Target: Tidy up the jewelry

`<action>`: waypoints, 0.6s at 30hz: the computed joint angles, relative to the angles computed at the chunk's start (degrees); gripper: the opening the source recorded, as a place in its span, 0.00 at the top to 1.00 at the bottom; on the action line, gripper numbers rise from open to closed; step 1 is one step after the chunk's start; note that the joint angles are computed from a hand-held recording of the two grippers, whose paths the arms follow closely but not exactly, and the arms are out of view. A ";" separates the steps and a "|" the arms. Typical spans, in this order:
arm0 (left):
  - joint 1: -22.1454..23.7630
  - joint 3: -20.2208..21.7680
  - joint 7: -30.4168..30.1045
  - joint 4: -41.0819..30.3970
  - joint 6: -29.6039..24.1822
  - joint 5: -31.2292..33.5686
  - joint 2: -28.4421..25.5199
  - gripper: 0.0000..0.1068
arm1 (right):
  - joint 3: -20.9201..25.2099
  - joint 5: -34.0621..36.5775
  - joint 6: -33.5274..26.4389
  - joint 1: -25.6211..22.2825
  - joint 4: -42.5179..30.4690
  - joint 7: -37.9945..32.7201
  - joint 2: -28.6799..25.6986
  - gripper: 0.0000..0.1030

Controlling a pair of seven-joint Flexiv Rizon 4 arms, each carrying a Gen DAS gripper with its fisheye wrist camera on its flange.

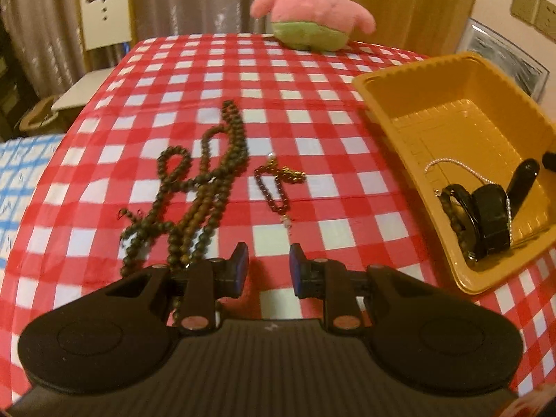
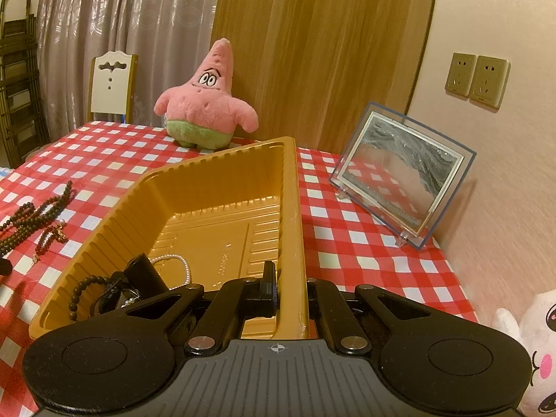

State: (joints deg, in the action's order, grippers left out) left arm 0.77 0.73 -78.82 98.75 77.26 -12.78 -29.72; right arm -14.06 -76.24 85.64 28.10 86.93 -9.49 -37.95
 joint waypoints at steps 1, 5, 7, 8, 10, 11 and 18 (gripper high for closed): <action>-0.47 0.35 -0.23 -0.53 -0.05 0.43 -0.37 0.80 | 0.02 -0.01 -0.01 -0.01 0.00 0.00 0.00 0.97; -0.96 0.69 -0.25 -2.39 -0.09 1.33 -1.67 0.80 | 0.12 0.06 -0.10 -0.04 0.01 -0.05 0.02 0.97; -1.24 0.90 -0.14 -3.57 -0.14 1.86 -2.54 0.80 | 0.10 0.00 -0.07 -0.03 0.01 -0.02 0.02 0.97; -1.47 1.15 -0.08 -4.28 -0.35 2.25 -3.04 0.80 | 0.12 -0.01 -0.08 -0.04 0.00 -0.01 0.02 0.97; -1.81 1.54 -0.11 -5.79 -1.09 2.81 -4.08 0.80 | 0.15 0.03 -0.04 -0.09 -0.02 -0.09 -0.01 0.97; -1.94 1.69 -0.17 -6.39 -1.59 3.02 -4.46 0.80 | 0.13 0.00 -0.05 -0.07 -0.02 -0.10 0.00 0.97; -3.27 3.19 -1.52 -9.60 -3.48 5.19 -6.41 0.82 | 0.14 0.06 -0.04 -0.06 0.08 0.00 0.05 0.97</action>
